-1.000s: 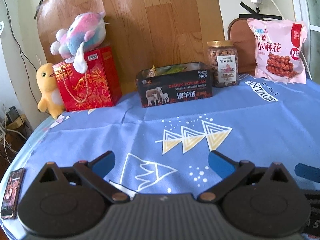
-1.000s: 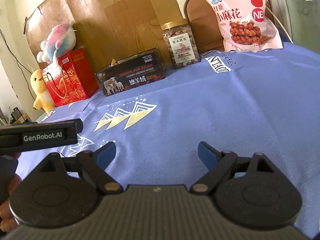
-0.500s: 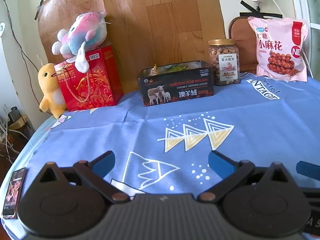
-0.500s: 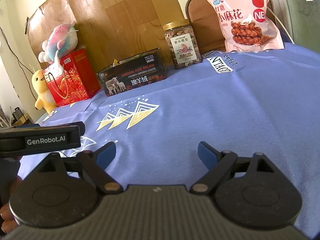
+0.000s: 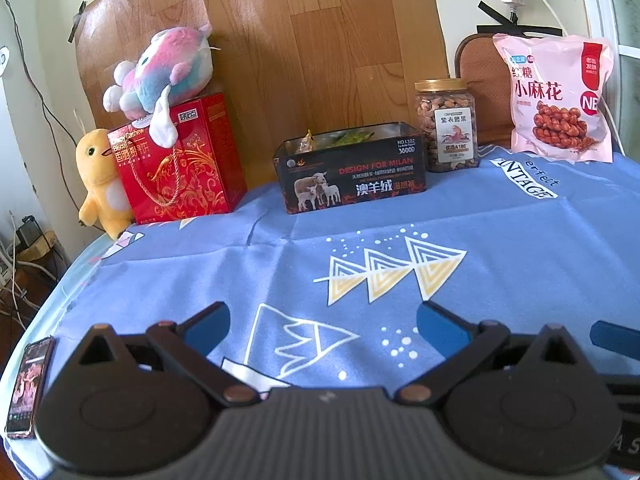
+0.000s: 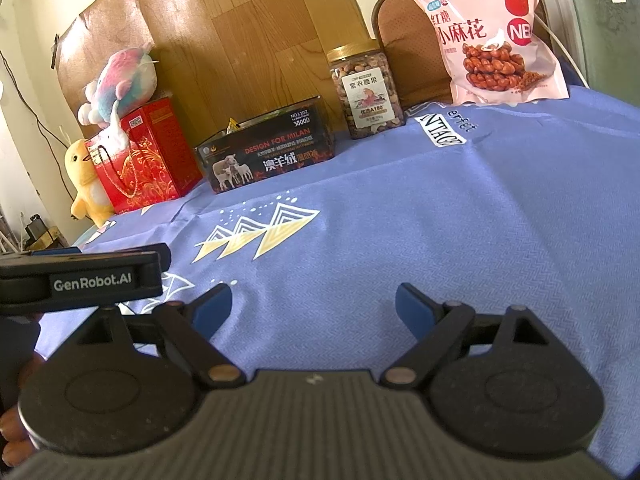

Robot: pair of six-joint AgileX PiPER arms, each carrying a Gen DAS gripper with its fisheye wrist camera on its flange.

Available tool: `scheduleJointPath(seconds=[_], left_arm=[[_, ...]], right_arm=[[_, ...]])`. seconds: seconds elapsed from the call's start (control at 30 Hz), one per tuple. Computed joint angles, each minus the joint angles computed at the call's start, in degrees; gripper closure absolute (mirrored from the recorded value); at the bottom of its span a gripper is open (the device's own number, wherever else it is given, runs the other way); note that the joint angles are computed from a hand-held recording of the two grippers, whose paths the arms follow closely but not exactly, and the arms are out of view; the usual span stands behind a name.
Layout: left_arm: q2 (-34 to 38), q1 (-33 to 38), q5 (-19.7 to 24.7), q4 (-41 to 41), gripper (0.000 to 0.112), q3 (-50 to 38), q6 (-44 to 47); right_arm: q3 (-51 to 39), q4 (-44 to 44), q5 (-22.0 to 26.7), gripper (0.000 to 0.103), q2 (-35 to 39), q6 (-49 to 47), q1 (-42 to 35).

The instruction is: Organize snacks

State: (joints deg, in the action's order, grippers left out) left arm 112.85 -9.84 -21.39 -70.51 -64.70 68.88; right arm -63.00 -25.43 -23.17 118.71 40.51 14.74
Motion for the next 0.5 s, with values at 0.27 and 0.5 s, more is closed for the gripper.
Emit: scheduleJointPath(seconds=[0.27, 0.5], left_arm=[[-0.2, -0.5, -0.3, -0.8, 0.009, 0.0, 0.8], [-0.2, -0.4, -0.3, -0.9, 0.009, 0.0, 0.9]], right_arm=[[0.0, 0.3, -0.1, 0.012, -0.1, -0.5, 0.2], [-0.1, 0.1, -0.2, 0.012, 0.0, -0.3, 0.1]])
